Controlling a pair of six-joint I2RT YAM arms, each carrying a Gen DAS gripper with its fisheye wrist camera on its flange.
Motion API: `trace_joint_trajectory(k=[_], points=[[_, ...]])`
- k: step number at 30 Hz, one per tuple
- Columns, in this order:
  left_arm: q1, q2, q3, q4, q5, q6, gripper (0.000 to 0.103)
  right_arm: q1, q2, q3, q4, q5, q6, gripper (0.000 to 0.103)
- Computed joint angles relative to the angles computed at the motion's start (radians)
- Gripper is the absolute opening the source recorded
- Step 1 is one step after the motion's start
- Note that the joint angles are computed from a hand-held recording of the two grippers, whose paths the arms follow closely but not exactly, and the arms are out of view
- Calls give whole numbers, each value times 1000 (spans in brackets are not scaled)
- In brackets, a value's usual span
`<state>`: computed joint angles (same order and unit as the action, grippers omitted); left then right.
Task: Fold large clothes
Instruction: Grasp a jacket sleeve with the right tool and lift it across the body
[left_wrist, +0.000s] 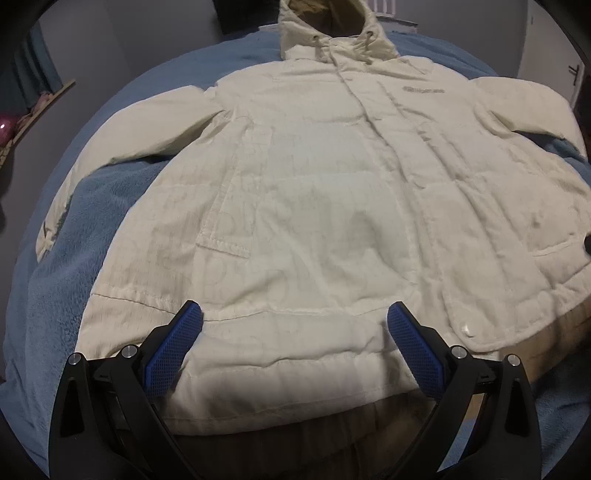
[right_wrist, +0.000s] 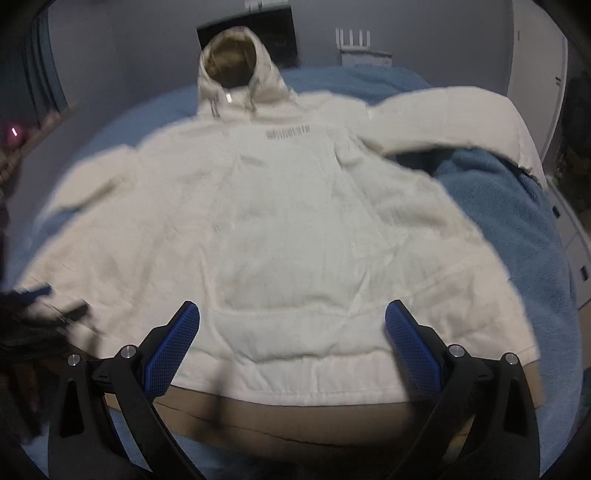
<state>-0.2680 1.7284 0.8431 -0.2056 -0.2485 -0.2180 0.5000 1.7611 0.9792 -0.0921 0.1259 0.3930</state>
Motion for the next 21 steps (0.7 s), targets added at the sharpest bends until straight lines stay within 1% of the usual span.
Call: trace_joint_trajectory(k=[3, 4, 7, 9, 10, 12, 14, 15, 18, 21], points=[[44, -139, -51, 80, 155, 42, 97, -54, -102, -25, 35, -34, -36, 96], [54, -176, -45, 90, 167, 54, 97, -75, -122, -26, 49, -41, -47, 96], [65, -186, 37, 70, 104, 68, 97, -181, -152, 1, 85, -60, -67, 96], [70, -170, 95, 54, 68, 80, 97, -252, -119, 56, 68, -63, -61, 96], [72, -150, 140, 37, 51, 90, 97, -298, -90, 98, 42, -70, -58, 96], [82, -109, 221, -1, 47, 107, 97, -373, -32, 174, -17, -96, -36, 96], [94, -62, 314, -46, 53, 119, 97, -470, 32, 254, -78, -170, 0, 96], [97, -42, 356, -64, 55, 122, 97, -509, 55, 278, -89, -201, 9, 96], [117, 21, 447, -72, 95, 128, 97, -596, 144, 372, -120, -283, 10, 96], [130, 115, 539, -86, 124, 122, 97, -630, 269, 531, -232, -276, -18, 96]])
